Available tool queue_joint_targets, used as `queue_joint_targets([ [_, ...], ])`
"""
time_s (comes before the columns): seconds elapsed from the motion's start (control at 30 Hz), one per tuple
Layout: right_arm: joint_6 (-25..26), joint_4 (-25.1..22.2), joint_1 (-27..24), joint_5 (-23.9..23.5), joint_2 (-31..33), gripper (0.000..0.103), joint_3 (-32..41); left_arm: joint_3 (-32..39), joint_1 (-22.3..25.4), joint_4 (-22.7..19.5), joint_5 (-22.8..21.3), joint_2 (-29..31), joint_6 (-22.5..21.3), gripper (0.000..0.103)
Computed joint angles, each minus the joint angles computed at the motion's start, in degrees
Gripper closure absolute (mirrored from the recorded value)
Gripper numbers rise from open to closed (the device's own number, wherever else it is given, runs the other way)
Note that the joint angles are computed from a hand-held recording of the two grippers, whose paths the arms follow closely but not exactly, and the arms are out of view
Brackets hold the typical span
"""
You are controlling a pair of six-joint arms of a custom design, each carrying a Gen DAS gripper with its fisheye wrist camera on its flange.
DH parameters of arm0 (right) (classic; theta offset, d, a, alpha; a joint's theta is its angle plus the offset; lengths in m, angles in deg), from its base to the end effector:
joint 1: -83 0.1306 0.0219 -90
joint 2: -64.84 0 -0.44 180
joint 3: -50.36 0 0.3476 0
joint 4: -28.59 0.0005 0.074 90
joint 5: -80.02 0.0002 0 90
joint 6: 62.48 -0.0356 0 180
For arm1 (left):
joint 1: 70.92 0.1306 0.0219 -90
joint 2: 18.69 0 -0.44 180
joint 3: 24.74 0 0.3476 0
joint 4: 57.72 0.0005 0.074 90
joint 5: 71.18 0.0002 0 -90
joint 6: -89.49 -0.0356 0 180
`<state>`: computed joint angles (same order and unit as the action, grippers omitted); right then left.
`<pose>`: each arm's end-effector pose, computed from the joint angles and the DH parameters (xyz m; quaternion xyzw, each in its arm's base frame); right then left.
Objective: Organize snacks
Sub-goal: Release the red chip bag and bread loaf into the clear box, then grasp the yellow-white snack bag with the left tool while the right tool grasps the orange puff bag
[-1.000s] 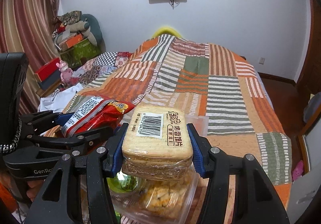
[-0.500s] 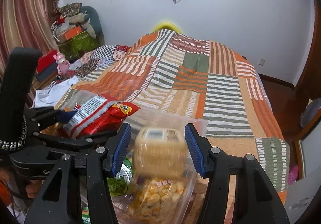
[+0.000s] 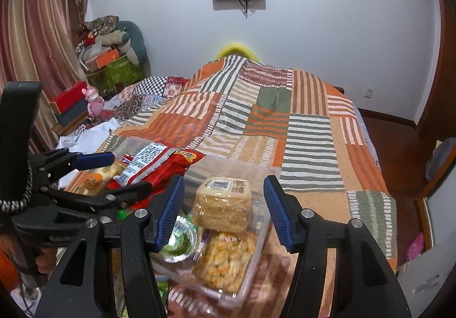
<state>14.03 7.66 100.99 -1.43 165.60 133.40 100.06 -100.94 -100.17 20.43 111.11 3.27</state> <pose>0.4967 0.1552 0.3887 -0.0030 0.8993 0.0525 0.4341 0.6259 -0.3634 0.3575 0.2165 0.9063 -0.1180 0.3433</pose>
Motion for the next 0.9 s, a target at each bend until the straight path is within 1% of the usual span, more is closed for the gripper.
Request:
queue_joint_targets([
  [0.13, -1.2, 1.5, 0.4, -0.1, -2.6, 0.043, -2.7, -6.2, 0.3, 3.8, 0.2, -4.3, 0.4, 0.021],
  [0.3, -1.6, 2.2, 1.9, 2.2, -5.6, 0.043, -5.6, -14.4, 0.6, 8.4, -0.3, -9.8, -0.1, 0.018],
  [0.4, -2.2, 2.8, 2.6, 2.7, -7.3, 0.041, -7.4, -18.2, 0.7, 9.9, -0.2, -12.2, -0.3, 0.016],
  [0.47, -2.6, 3.2, 3.1, 3.2, -8.3, 0.038, -8.6, -19.9, 0.8, 10.4, -0.4, -13.3, -0.7, 0.016],
  [0.6, -3.6, 3.9, 4.4, 4.8, -9.6, 0.037, -11.0, -23.9, 1.0, 11.4, -1.0, -15.4, -1.4, 0.016],
  [0.73, -5.4, 4.8, 5.0, 4.9, -9.9, 0.036, -12.8, -27.4, 1.2, 12.1, -1.1, -16.8, -1.6, 0.015],
  [0.9, -7.5, 5.0, 5.4, 5.1, -9.5, 0.036, -14.2, -30.6, 2.3, 12.2, 0.3, -17.1, -0.9, 0.015],
])
